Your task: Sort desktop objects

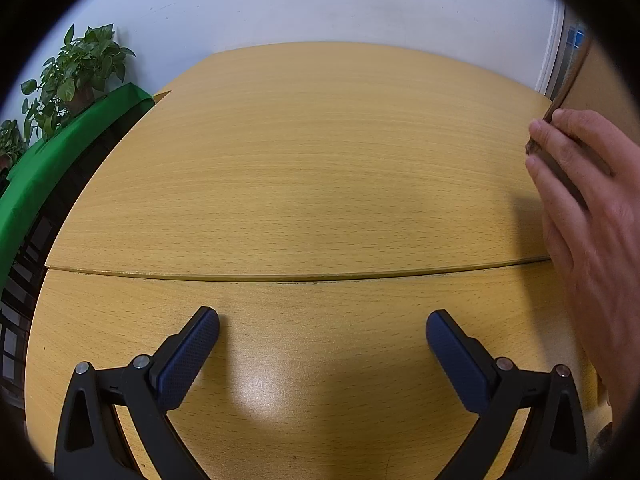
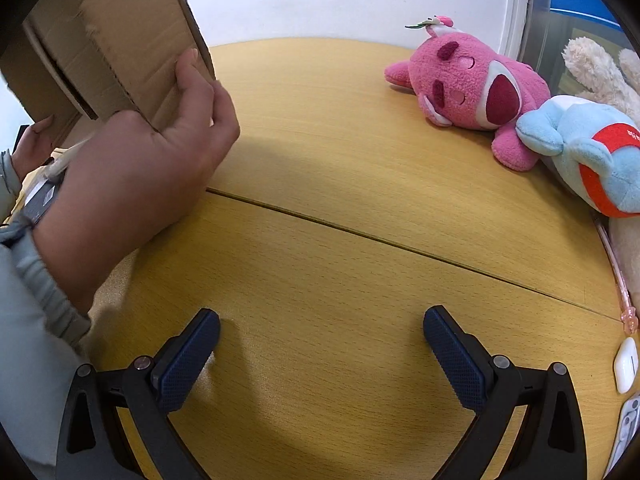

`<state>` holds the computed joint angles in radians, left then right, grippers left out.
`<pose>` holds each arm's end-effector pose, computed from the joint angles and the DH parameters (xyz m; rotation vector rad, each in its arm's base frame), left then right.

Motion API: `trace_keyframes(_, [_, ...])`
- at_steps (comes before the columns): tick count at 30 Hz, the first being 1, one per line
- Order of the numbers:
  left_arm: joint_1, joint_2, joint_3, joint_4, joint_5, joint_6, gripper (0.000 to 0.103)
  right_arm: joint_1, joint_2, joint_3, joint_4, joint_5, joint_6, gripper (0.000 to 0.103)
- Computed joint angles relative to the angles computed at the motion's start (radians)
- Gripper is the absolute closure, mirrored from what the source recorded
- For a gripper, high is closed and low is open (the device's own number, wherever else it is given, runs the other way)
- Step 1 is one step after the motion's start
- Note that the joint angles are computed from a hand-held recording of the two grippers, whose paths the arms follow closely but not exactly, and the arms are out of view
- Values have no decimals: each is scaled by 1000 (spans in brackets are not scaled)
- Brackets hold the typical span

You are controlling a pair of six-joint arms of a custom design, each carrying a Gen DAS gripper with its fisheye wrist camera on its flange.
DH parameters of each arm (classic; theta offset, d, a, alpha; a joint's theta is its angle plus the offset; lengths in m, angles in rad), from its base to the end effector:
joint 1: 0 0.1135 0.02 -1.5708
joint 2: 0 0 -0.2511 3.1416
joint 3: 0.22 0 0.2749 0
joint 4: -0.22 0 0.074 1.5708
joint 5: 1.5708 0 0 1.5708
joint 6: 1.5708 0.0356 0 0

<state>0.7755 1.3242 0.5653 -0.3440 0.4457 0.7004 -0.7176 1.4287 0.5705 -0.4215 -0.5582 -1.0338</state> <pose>0.1839 0.1588 0.1212 0.0411 2.5068 -0.0184 0.1895 -0.1404 0.0985 -0.5026 2.4783 0.1793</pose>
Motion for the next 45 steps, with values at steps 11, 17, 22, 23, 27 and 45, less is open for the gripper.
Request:
trace_keyframes(11, [-2,0,0,1,-2,-3,0,1,-2,-4,3,0,0,0])
trace_keyframes(17, [-6,15,9,9,-4,-7,0,-2,-2,-5,2,-1,-4,0])
trace_keyframes(22, [-6,19,13,9,-4,-7,0,-6,-5,-7,-1,-3,-9,0])
trace_keyframes(23, [-6,19,13,9,-4,-7,0,-6,-5,-7,-1,-3,-9,0])
trace_keyframes(27, [-7,18,11,10,-5,-9,0,-7,-5,-7,-1,-3,-11,0])
trace_keyframes(45, [-11,15,8,15,-9,-19,0,16,-23,-31,51,21,78,0])
